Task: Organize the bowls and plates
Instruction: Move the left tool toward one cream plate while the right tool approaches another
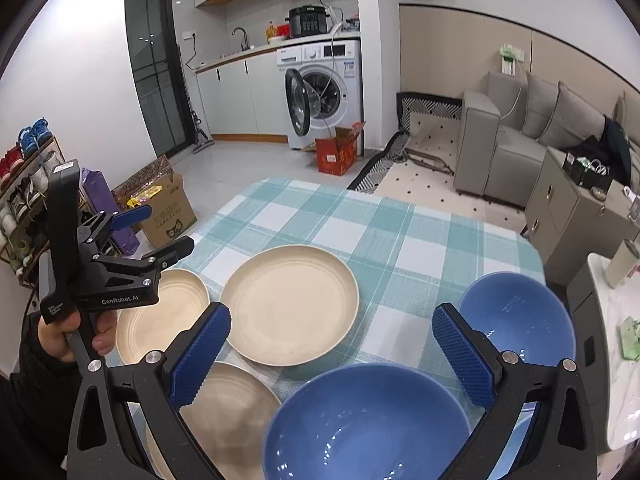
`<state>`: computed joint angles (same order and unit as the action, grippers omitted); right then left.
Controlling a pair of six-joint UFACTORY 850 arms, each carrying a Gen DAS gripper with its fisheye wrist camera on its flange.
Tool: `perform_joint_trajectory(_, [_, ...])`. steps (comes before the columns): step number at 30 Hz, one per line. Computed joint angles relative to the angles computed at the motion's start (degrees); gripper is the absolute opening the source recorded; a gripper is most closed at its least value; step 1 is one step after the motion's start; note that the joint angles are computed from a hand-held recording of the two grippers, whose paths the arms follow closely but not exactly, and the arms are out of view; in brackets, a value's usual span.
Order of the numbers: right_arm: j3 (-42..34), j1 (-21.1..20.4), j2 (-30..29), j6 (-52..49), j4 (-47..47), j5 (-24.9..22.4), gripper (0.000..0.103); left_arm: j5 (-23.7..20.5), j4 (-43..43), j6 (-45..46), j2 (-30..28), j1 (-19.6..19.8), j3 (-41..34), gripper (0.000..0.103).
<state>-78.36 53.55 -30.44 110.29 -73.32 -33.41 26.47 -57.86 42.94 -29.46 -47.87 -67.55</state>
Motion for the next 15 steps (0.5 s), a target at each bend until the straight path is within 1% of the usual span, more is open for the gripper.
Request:
perform_joint_trajectory(4, [-2.8,-1.5,-2.2,-4.3,4.4,1.4,0.103,-1.7,-1.3,1.5,-1.1,0.6,-1.1,0.103])
perform_joint_trajectory(6, [-3.8,-2.4,-3.1,-6.2,6.9,3.1,0.103,-2.6,-2.5,2.6,-1.6,0.9,-1.7,0.103])
perform_joint_trajectory(8, [-5.4,-3.6,-4.4,-10.6,11.9,4.6,0.103,-3.4,-3.1,3.2,-2.1,1.2,-2.1,0.103])
perform_joint_trajectory(12, [-7.7,-5.7,-6.6,-16.6,18.8,7.1,0.103,-5.5,-5.2,5.0,-3.4,2.0,-3.5,0.103])
perform_joint_trajectory(15, [-9.2,-7.8,-8.3,-23.7,27.8,11.2,0.103,-6.1,-9.6,8.8,-4.5,2.3,-4.7,0.103])
